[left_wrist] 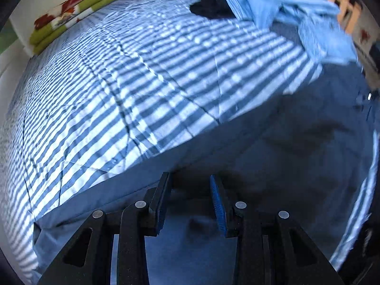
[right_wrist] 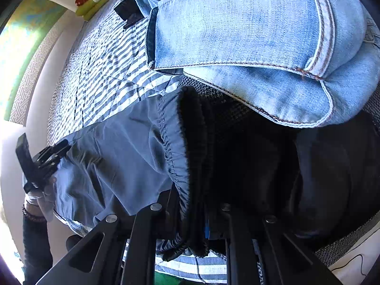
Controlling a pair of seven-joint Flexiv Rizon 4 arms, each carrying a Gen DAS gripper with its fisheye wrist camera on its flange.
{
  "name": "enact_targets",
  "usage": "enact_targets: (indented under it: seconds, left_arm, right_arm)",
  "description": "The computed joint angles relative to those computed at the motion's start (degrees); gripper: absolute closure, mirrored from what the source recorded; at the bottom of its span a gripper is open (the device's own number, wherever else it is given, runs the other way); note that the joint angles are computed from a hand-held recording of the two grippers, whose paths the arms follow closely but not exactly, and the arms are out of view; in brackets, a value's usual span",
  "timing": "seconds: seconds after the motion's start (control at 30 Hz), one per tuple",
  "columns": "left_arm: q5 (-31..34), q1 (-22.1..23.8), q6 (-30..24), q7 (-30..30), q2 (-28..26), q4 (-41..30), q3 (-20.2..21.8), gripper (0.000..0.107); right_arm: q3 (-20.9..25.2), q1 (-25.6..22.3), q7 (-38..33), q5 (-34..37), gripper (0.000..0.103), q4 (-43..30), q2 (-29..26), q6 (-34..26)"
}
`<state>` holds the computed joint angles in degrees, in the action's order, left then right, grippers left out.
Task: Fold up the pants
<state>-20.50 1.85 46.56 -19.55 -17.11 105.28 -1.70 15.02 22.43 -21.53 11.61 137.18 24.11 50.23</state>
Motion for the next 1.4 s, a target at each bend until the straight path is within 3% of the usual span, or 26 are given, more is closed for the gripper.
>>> enact_targets:
  seconds: [0.1,0.27,0.37,0.43,0.5,0.57,0.63,0.7,0.8,0.9,1.0,1.1,1.17,1.23,1.27,1.4]
  left_arm:
    - [-1.36,-0.06,3.04,2.18,0.49,2.4,-0.53,0.07]
    - [-2.1,0.09,2.33,3.85,1.4,3.44,-0.5,0.082]
    - [-3.42,0.64,1.87,5.86,2.96,4.96,-0.12,0.082]
    - [-2.71,0.65,1.12,5.71,2.81,4.55,0.42,0.08]
    - [-2.21,0.65,1.26,4.53,2.2,3.81,0.77,0.068]
    - [-1.82,0.93,-1.23,2.81,1.51,2.2,0.95,0.067]
    - [-1.53,1.15,-2.17,3.95,1.71,2.12,0.79,0.073]
    - [-1.64,1.13,-2.32,5.94,2.55,3.14,0.62,0.102]
    - [-1.32,0.28,0.57,6.13,3.53,4.98,0.78,0.106]
    - [-4.04,0.42,0.71,3.05,3.53,3.92,0.61,0.106]
    - [-9.73,0.84,2.65,4.35,4.05,3.37,-0.58,0.106]
    - [-9.78,-0.04,5.93,4.21,2.58,2.28,-0.88,0.105]
    - [-6.08,-0.85,6.04,0.62,-0.09,-0.09,-0.24,0.099]
    - [-1.34,-1.27,4.99,-3.68,-1.82,-2.83,0.95,0.086]
    - [-2.07,-0.52,5.76,-4.28,-1.99,-3.29,0.69,0.079]
    - [-11.54,5.48,2.08,-5.49,-0.36,-6.04,0.14,0.078]
  right_arm:
    - [-0.43,0.17,-0.82,0.09,0.089,-0.36,-0.59,-0.21]
    - [-0.67,0.01,-1.64,0.58,0.089,-0.36,-0.83,0.11]
    - [-0.46,-0.2,-1.25,1.28,0.089,0.38,-0.13,1.36]
    - [-0.47,-0.2,-1.15,1.76,0.089,0.96,0.45,1.9]
    - [-0.47,-0.16,-1.03,1.67,0.089,0.93,0.36,1.92]
    - [-0.38,-0.2,-0.89,1.04,0.089,0.57,0.06,1.37]
    - [-0.35,-0.2,-0.78,0.76,0.089,0.37,-0.14,1.1]
    - [-0.38,-0.18,-0.71,0.92,0.089,0.49,-0.03,1.3]
    - [-0.43,-0.22,-0.57,0.92,0.089,0.49,-0.19,1.47]
    - [-0.19,-0.43,0.07,0.69,0.089,0.63,-0.14,1.81]
    - [0.07,-0.74,1.09,0.53,0.089,1.31,0.36,2.77]
    - [0.21,-1.11,2.43,0.03,0.09,1.75,0.61,3.52]
    - [0.21,-1.33,2.8,-0.78,0.09,1.88,0.55,3.81]
    - [-0.18,-1.05,2.54,-0.82,0.09,1.66,0.33,3.22]
    - [-0.45,-0.92,2.16,-0.77,0.09,1.49,0.35,2.78]
    - [-0.75,-0.91,1.27,-1.05,0.09,0.7,0.35,1.19]
